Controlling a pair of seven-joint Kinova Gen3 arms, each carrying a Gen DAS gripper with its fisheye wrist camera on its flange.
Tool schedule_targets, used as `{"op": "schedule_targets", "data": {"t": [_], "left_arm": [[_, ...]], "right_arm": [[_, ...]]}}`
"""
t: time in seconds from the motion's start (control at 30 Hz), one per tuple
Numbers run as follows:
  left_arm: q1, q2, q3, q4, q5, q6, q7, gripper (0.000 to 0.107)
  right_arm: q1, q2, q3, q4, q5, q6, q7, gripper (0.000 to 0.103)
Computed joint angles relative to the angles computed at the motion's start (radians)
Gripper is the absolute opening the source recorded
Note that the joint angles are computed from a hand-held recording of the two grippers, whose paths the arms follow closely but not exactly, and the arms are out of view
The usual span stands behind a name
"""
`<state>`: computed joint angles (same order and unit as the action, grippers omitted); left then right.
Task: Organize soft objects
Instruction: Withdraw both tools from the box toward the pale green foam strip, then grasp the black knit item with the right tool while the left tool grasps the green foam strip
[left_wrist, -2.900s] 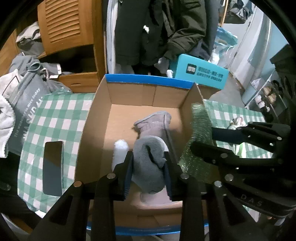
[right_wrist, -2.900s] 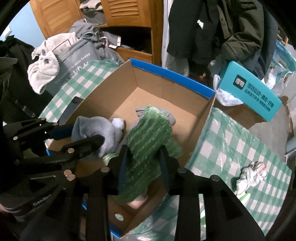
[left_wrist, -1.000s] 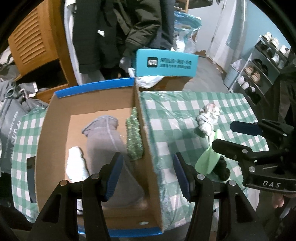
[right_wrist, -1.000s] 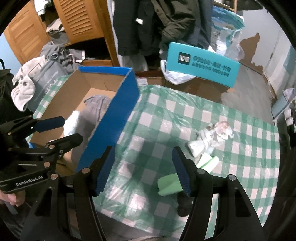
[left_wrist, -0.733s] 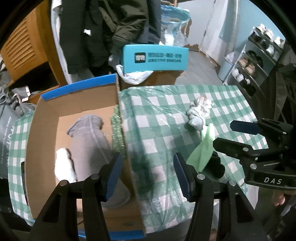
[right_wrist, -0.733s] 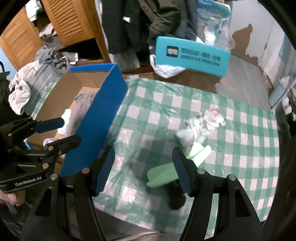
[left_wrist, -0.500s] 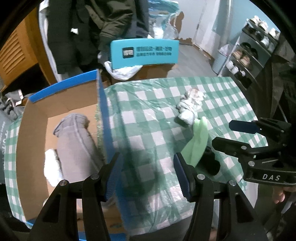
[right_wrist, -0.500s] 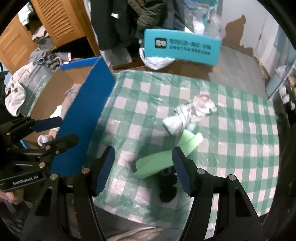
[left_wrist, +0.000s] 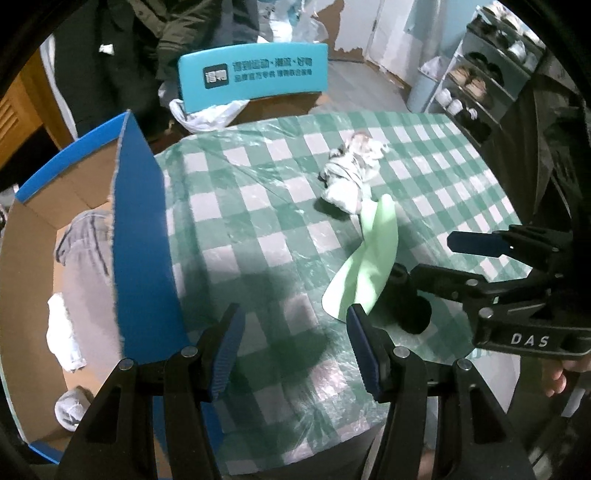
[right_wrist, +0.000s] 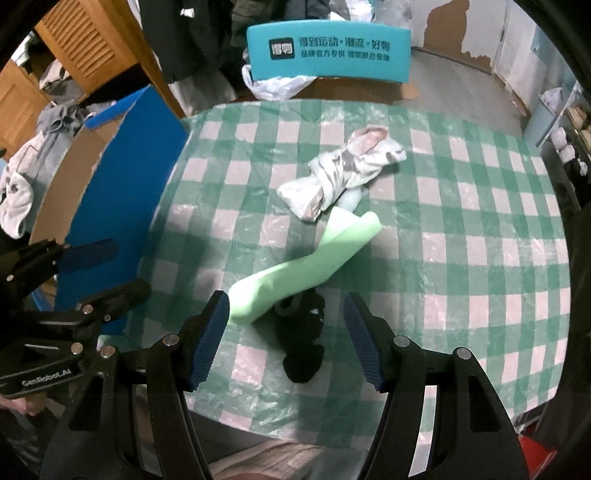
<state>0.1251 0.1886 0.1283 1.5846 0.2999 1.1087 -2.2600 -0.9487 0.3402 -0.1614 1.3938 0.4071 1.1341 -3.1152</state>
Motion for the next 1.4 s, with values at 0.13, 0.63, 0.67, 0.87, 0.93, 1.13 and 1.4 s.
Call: {"op": "schedule_targets", "data": {"t": [0.13,0.63,0.67,0.87,0.93,1.13,1.4], "left_arm": [[0.023,0.013,0.005,0.012,-0.035,-0.018,0.02,0.06],[0.055,0.046,0.016,0.027,-0.085,-0.041,0.068,0.065],[0.055,0.051,0.016,0.026,-0.083,-0.041,0.07,0.065],[0.056,0.078,0.023,0.006,-0.065,-0.014,0.078,0.065],[0.06,0.077,0.027,0.007,-0.066,-0.016,0.075,0.067],[0.079,0.084,0.035,0.004,-0.059,-0.022,0.081,0.069],[0.121,0.112,0.046,-0.009,-0.07,-0.019,0.13,0.072]], "right_arm": [[0.023,0.015,-0.008,0.032,-0.038,-0.046,0.028,0.065],[0.053,0.081,0.009,0.063,-0.129,-0.121,0.134,0.065],[0.052,0.084,0.01,0.062,-0.13,-0.122,0.142,0.065],[0.064,0.101,0.012,0.057,-0.166,-0.121,0.179,0.044],[0.063,0.096,0.016,0.066,-0.176,-0.119,0.178,0.039],[0.054,0.048,0.019,0.121,-0.174,-0.122,0.121,0.038],[0.063,-0.022,0.003,0.196,-0.151,-0.083,0.011,0.038]]}}
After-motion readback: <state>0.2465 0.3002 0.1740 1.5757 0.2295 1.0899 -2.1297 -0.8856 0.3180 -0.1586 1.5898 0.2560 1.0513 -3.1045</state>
